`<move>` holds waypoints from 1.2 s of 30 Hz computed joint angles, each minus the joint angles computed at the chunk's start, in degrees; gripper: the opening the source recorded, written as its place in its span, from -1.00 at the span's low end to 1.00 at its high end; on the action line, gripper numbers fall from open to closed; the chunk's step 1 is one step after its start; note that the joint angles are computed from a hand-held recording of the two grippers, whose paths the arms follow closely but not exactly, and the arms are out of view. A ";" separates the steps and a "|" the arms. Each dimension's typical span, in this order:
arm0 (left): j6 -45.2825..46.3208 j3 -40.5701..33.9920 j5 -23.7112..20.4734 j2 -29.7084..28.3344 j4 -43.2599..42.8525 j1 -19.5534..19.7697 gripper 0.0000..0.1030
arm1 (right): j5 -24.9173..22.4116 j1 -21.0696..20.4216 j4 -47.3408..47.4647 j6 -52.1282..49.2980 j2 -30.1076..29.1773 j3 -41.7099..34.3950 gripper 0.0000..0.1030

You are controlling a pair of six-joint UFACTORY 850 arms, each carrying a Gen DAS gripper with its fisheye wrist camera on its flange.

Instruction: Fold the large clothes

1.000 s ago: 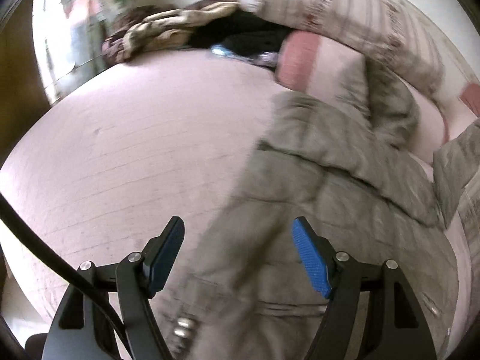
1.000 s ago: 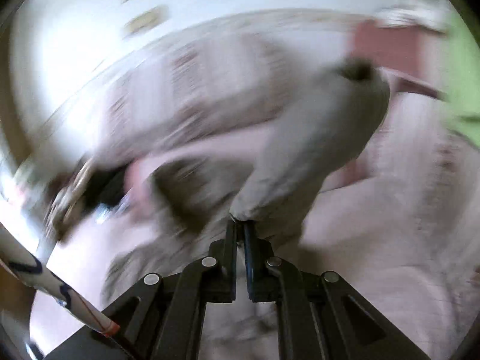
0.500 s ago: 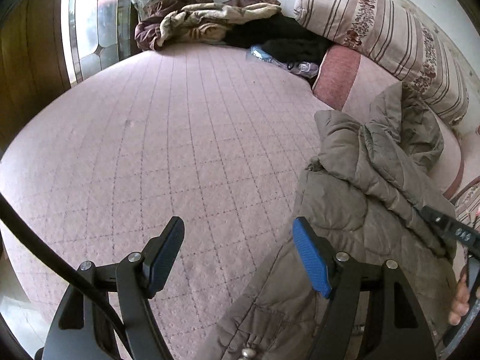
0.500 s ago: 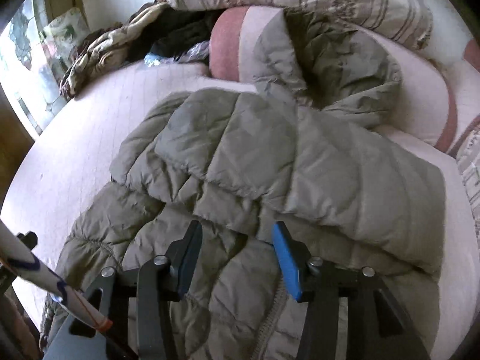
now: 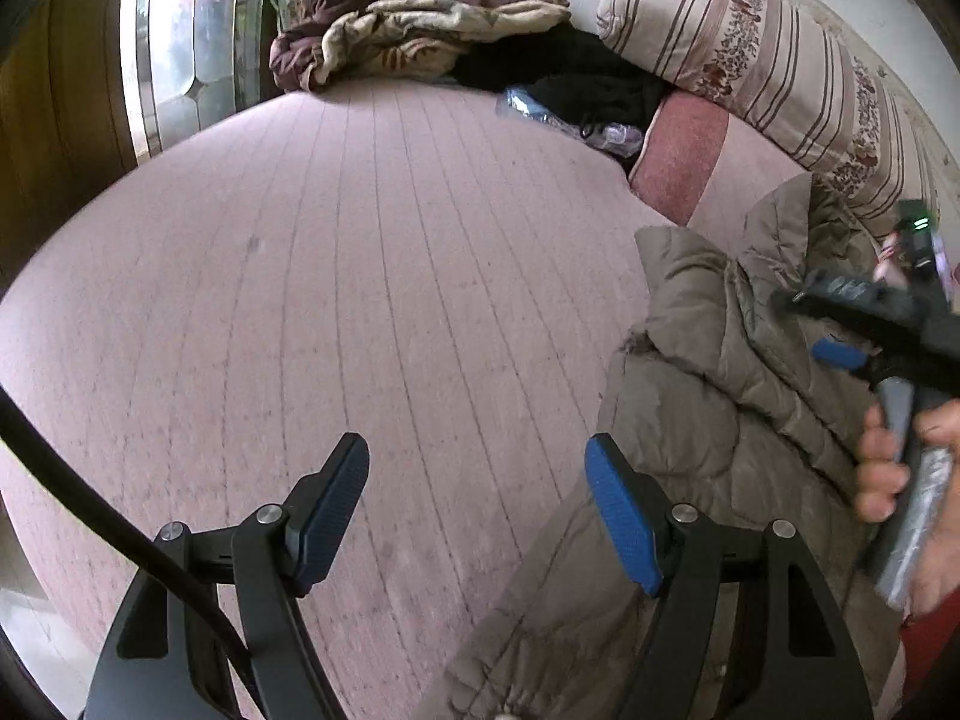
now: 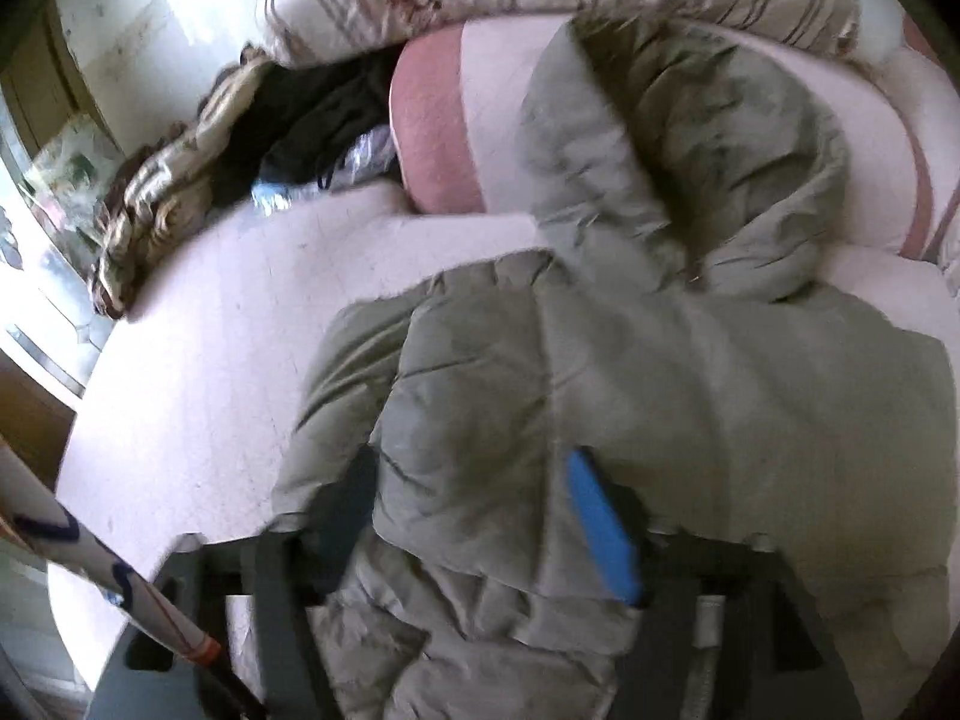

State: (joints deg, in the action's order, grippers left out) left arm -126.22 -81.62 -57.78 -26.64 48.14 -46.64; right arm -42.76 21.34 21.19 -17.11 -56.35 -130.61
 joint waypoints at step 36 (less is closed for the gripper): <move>13.23 0.31 9.84 -1.90 -8.76 1.44 0.43 | 13.17 -27.84 -9.16 -6.40 31.41 49.85 0.54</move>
